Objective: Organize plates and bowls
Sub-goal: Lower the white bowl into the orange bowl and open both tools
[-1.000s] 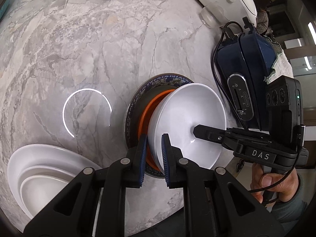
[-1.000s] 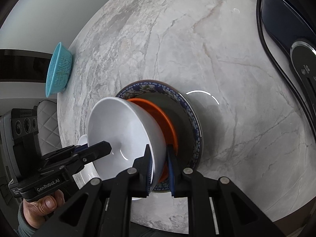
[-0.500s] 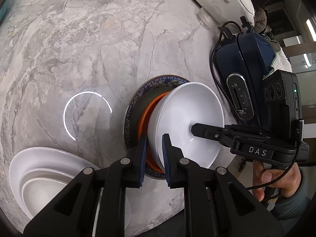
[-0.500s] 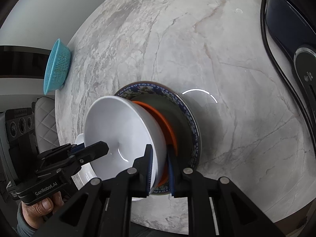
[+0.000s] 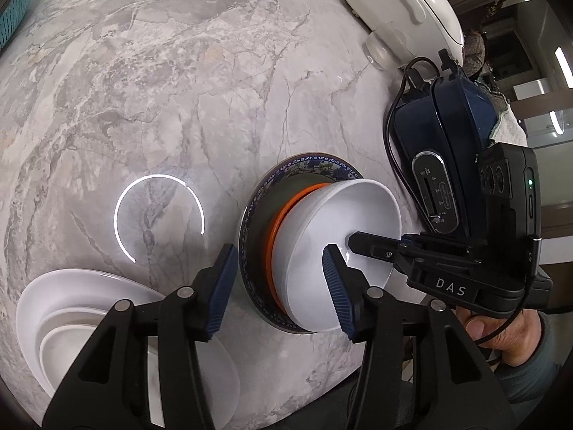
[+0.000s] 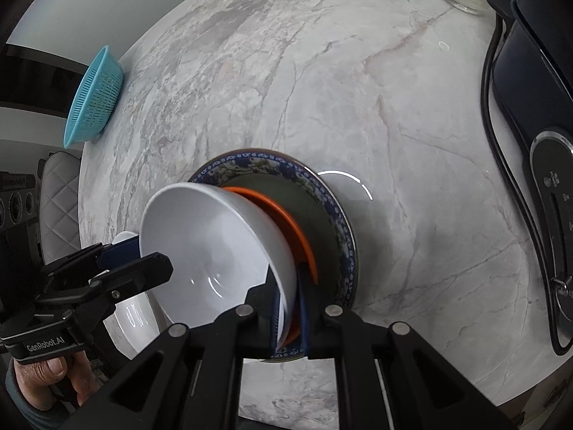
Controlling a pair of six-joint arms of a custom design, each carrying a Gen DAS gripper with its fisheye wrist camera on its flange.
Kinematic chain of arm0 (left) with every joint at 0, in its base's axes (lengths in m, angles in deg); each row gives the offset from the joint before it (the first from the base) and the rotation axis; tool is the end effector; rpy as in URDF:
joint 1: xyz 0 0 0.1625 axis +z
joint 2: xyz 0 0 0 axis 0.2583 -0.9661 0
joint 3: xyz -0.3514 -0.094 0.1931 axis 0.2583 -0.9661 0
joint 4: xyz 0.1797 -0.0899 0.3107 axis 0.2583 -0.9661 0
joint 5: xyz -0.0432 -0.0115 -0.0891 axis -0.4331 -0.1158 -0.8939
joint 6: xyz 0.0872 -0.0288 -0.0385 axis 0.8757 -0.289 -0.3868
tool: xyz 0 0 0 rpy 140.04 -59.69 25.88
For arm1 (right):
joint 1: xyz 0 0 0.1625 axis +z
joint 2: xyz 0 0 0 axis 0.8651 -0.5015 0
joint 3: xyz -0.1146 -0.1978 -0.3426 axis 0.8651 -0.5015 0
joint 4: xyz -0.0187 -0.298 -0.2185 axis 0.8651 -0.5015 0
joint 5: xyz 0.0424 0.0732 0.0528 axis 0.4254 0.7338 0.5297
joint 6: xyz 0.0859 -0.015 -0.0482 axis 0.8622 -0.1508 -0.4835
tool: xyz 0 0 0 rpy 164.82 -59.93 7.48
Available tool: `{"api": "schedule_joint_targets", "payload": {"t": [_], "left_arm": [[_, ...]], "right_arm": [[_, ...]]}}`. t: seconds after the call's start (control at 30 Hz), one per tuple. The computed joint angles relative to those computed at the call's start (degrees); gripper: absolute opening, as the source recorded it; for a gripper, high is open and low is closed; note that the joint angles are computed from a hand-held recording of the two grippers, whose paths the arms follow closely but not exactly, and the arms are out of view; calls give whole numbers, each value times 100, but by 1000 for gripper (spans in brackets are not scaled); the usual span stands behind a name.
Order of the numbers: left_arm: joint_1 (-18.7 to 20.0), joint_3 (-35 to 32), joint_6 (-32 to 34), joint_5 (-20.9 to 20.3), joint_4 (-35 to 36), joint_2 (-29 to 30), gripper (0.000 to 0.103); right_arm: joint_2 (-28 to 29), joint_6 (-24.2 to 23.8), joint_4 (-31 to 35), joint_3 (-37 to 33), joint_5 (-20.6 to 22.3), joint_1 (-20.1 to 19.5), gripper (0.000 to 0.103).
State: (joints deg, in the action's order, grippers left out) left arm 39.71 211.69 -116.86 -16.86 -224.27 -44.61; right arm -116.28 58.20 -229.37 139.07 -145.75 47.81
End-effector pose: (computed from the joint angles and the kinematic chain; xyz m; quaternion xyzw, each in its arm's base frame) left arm -0.1198 -0.4398 0.1793 0.0245 0.9913 -0.0219 0.1271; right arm 0.2324 -0.4068 0.1122 0.0546 -0.9807 0.0024 0.1878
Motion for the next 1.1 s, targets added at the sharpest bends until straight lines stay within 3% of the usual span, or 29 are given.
{"api": "schedule_joint_targets", "payload": {"t": [0.17, 0.43, 0.9, 1.1], "left_arm": [[99, -16, -53, -7, -2, -53, 51], [226, -23, -106, -72, -37, -57, 51], [329, -39, -175, -88, -86, -55, 51], [321, -25, -189, -109, -113, -30, 51]], "right_arm": [[43, 62, 110, -80, -72, 79, 17], [91, 45, 156, -180, -20, 188, 55], [240, -119, 581, -478, -374, 434, 59], [187, -183, 645, -490, -290, 385, 60]]}}
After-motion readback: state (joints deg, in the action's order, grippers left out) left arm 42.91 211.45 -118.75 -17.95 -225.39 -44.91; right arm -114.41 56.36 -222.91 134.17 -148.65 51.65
